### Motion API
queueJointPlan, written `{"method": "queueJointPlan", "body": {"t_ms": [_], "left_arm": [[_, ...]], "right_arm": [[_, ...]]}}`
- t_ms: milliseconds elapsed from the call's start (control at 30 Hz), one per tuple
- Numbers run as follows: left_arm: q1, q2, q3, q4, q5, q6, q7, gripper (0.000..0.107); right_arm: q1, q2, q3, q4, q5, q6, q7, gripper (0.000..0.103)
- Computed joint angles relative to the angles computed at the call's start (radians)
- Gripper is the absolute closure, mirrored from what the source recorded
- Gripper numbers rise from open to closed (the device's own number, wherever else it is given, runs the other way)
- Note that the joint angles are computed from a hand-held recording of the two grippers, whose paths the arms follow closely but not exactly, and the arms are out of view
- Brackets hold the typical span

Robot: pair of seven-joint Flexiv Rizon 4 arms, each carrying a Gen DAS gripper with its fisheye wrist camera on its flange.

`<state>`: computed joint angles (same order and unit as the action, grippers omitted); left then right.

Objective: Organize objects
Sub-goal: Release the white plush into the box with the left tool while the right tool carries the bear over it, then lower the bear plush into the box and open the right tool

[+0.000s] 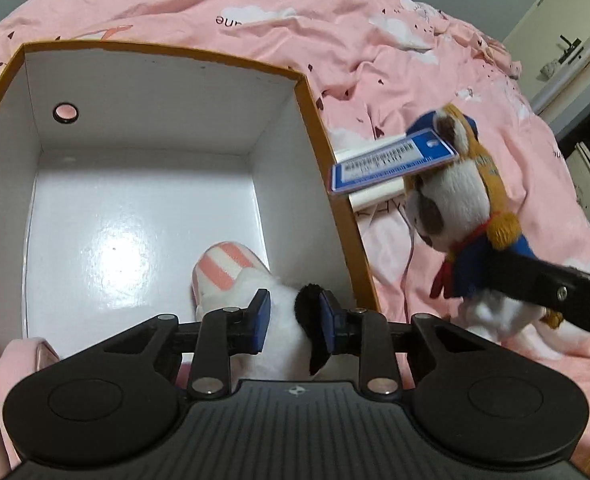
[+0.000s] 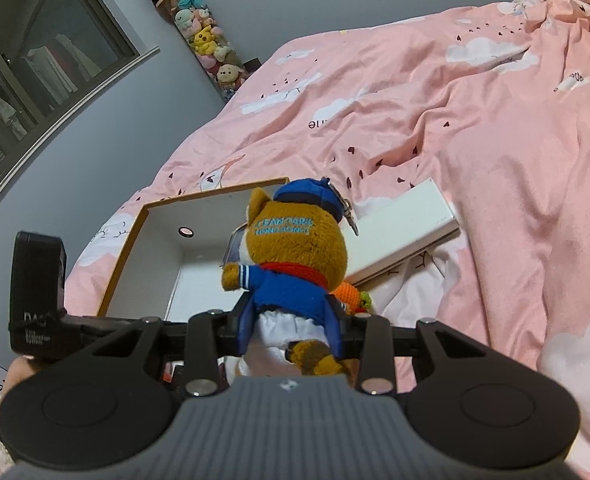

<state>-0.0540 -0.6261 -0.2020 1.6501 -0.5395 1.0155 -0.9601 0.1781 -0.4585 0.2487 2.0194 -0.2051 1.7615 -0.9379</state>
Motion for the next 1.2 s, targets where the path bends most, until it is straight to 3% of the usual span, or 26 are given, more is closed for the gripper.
{"method": "queueJointPlan", "body": {"t_ms": [100,267,367,467,600,700,800,900,1000,1067,1200], "left_arm": [[-0.004,-0.006,0.007,-0.002,0.012,-0.005,-0.008,0.074],[0.045,0.022,-0.062,0.058,-0.092,0.069,0.071,0.073],[0.095,0.066,-0.134,0.121,-0.229,0.155,0.169,0.073],[0.108,0.109,-0.152,0.162,-0.339,0.236,0.23,0.073],[0.085,0.135,-0.13,0.191,-0.405,0.359,0.252,0.073],[0.039,0.122,-0.06,0.185,-0.327,0.424,0.141,0.073],[0.066,0.123,-0.094,0.214,-0.319,0.537,0.126,0.073],[0.107,0.125,-0.129,0.221,-0.298,0.584,0.11,0.072],[0.14,0.117,-0.157,0.216,-0.27,0.59,0.088,0.072],[0.183,0.113,-0.201,0.215,-0.262,0.567,0.086,0.072],[0.175,0.094,-0.177,0.202,-0.186,0.555,0.044,0.072]], "right_arm": [[-0.029,-0.01,0.035,-0.008,-0.006,-0.007,-0.006,0.065],[-0.07,-0.02,0.086,-0.021,-0.021,-0.008,-0.027,0.065],[-0.14,-0.042,0.174,-0.046,-0.049,-0.02,-0.055,0.065],[-0.226,-0.086,0.293,-0.09,-0.073,-0.046,-0.089,0.065],[-0.278,-0.153,0.407,-0.169,-0.081,-0.111,-0.151,0.065],[-0.257,-0.203,0.431,-0.239,-0.081,-0.181,-0.206,0.065],[-0.241,-0.257,0.453,-0.314,-0.114,-0.275,-0.314,0.065],[-0.196,-0.29,0.421,-0.38,-0.174,-0.36,-0.443,0.065],[-0.209,-0.36,0.49,-0.485,-0.202,-0.529,-0.636,0.065],[-0.192,-0.384,0.495,-0.535,-0.218,-0.612,-0.733,0.065],[-0.186,-0.444,0.553,-0.626,-0.218,-0.738,-0.984,0.065]]}}
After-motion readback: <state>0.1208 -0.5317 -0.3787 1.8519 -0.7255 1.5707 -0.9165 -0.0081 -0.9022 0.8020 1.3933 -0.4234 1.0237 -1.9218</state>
